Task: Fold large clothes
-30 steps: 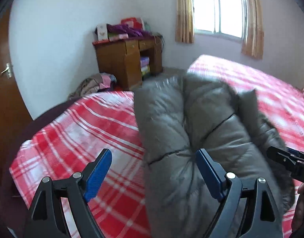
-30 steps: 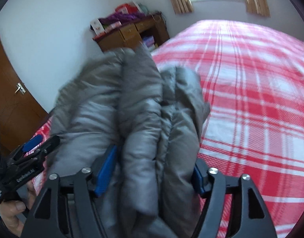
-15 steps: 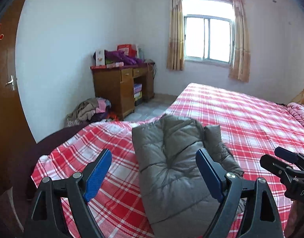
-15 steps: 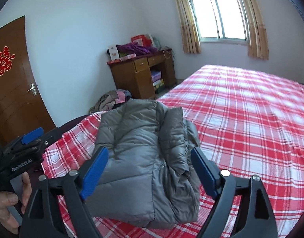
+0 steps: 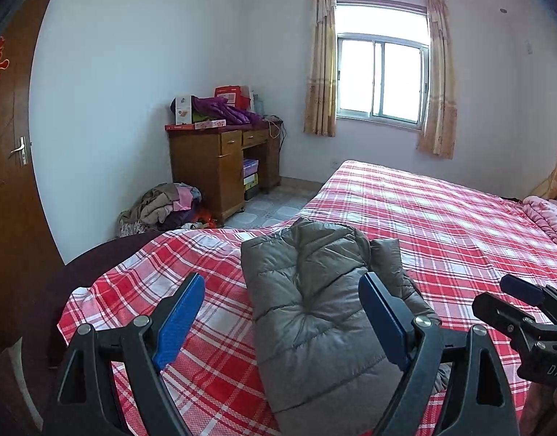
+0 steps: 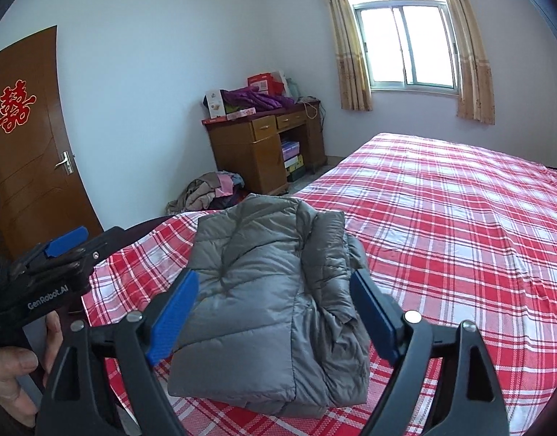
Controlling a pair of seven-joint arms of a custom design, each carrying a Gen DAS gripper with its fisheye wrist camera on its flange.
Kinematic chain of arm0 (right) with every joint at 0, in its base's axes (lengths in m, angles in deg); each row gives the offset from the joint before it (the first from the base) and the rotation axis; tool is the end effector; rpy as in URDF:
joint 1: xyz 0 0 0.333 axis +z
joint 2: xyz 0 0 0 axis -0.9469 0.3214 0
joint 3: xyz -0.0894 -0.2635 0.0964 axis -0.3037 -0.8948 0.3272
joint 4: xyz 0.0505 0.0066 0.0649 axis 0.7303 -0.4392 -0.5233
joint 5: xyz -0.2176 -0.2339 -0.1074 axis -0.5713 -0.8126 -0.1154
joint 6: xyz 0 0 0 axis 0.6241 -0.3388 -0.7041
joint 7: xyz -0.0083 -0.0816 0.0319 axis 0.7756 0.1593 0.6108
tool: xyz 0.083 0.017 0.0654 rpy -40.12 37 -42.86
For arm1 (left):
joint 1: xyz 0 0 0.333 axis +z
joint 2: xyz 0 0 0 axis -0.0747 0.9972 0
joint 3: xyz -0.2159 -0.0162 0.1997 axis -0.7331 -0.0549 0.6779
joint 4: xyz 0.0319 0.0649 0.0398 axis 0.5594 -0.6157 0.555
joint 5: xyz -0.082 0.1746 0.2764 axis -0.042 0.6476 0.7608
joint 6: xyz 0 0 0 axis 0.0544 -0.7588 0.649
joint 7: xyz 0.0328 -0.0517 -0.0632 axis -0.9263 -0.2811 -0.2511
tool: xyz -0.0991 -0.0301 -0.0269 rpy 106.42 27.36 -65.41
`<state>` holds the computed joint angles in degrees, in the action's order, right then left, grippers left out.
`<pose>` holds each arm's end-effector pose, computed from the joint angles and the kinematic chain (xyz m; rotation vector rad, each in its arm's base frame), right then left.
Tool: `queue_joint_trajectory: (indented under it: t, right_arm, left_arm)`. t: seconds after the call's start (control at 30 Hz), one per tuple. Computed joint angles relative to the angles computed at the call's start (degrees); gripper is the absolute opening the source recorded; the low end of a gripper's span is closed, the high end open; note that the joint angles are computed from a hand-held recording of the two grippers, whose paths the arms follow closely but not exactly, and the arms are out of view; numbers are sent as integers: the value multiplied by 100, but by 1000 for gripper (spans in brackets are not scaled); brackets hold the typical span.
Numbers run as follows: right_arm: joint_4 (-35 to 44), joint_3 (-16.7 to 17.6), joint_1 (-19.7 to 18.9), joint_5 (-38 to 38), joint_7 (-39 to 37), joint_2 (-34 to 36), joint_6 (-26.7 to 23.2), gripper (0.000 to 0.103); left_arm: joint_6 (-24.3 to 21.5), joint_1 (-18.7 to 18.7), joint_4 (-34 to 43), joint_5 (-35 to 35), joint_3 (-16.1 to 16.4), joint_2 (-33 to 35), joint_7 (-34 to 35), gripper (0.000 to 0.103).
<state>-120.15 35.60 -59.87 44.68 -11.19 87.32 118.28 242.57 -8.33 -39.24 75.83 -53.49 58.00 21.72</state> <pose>0.6238 0.1100 0.5985 -1.6049 1.3369 -0.6501 0.5863 -0.1350 0.5883 -1.5290 1.5354 -1.0238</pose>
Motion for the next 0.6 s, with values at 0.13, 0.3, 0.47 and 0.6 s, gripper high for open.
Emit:
queue_joint_trajectory:
  t: [0.13,0.3,0.47,0.6]
  right_arm:
    - [-60,0,19,4,-10,-19,33,88]
    - [-75,9,11,31,-14,-22,29,88]
    - [-81,20,4,48,-27,-27,29,88]
    - [-92,11,10,42,-27,-34,27,88]
  left_arm:
    - [-36,-9,24,5,-4,21,11,87]
    - [-40,-4,22,-17,-12,27,47,87]
    - [-52,-13,38,-9,-9,47,52,87]
    - [-42,-29,39,34,14,49,-1,87]
